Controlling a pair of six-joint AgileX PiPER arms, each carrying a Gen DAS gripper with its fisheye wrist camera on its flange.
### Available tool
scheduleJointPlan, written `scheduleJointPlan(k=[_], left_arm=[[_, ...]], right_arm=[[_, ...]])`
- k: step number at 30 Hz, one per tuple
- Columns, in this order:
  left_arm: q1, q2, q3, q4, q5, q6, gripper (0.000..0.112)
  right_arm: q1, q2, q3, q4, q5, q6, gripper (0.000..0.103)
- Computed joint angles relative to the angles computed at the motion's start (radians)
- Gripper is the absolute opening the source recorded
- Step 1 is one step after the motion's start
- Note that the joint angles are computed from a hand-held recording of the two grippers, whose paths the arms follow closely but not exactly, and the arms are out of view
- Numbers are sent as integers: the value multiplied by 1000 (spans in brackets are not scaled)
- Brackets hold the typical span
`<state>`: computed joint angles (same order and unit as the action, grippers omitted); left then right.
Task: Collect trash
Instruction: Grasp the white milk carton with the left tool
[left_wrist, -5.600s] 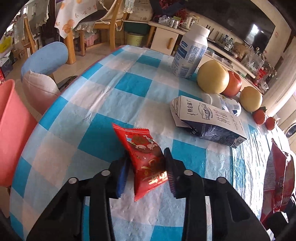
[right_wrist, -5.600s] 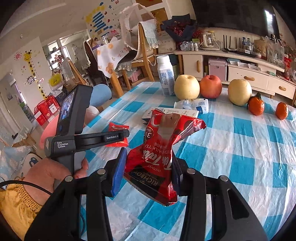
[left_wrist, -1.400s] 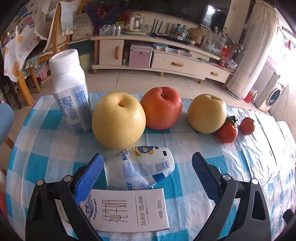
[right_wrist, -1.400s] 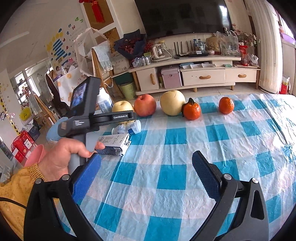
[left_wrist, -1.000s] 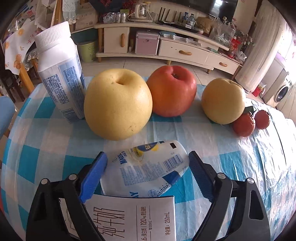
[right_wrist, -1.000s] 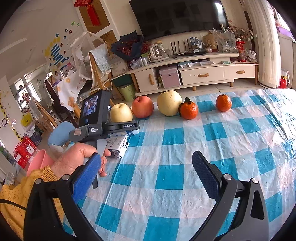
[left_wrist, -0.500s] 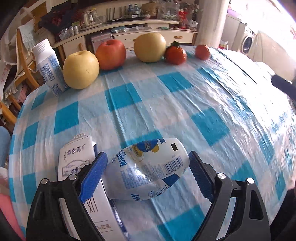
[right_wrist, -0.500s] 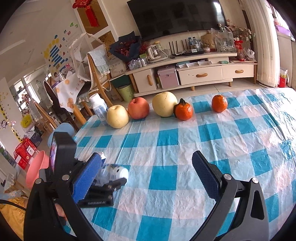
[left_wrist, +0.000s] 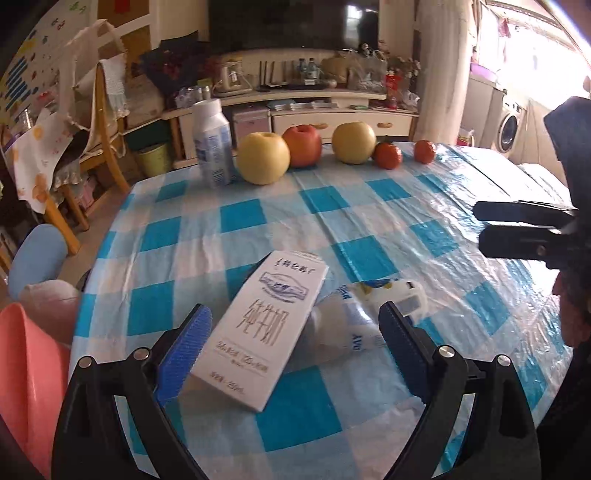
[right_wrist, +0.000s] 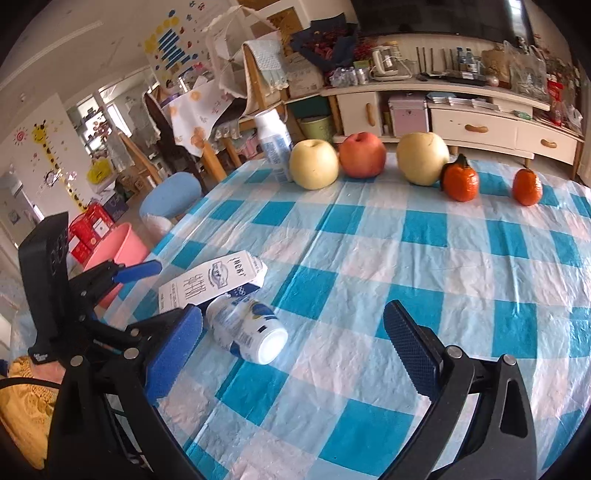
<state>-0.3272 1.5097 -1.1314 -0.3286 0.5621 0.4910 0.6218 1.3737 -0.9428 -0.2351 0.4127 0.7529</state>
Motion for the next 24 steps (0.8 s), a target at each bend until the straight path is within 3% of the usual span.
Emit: scheduleJointPlan(k=[3, 11, 24], left_arm=[[45, 54, -22, -84, 14, 78, 91], [61, 180, -105, -65, 93, 153, 91], [23, 249, -136, 6, 82, 82, 88]], right_arm=[[26, 55, -37, 33, 13, -68, 99], [63, 192, -122, 131, 33, -249, 99], [65, 310, -206, 139, 78, -322, 99]])
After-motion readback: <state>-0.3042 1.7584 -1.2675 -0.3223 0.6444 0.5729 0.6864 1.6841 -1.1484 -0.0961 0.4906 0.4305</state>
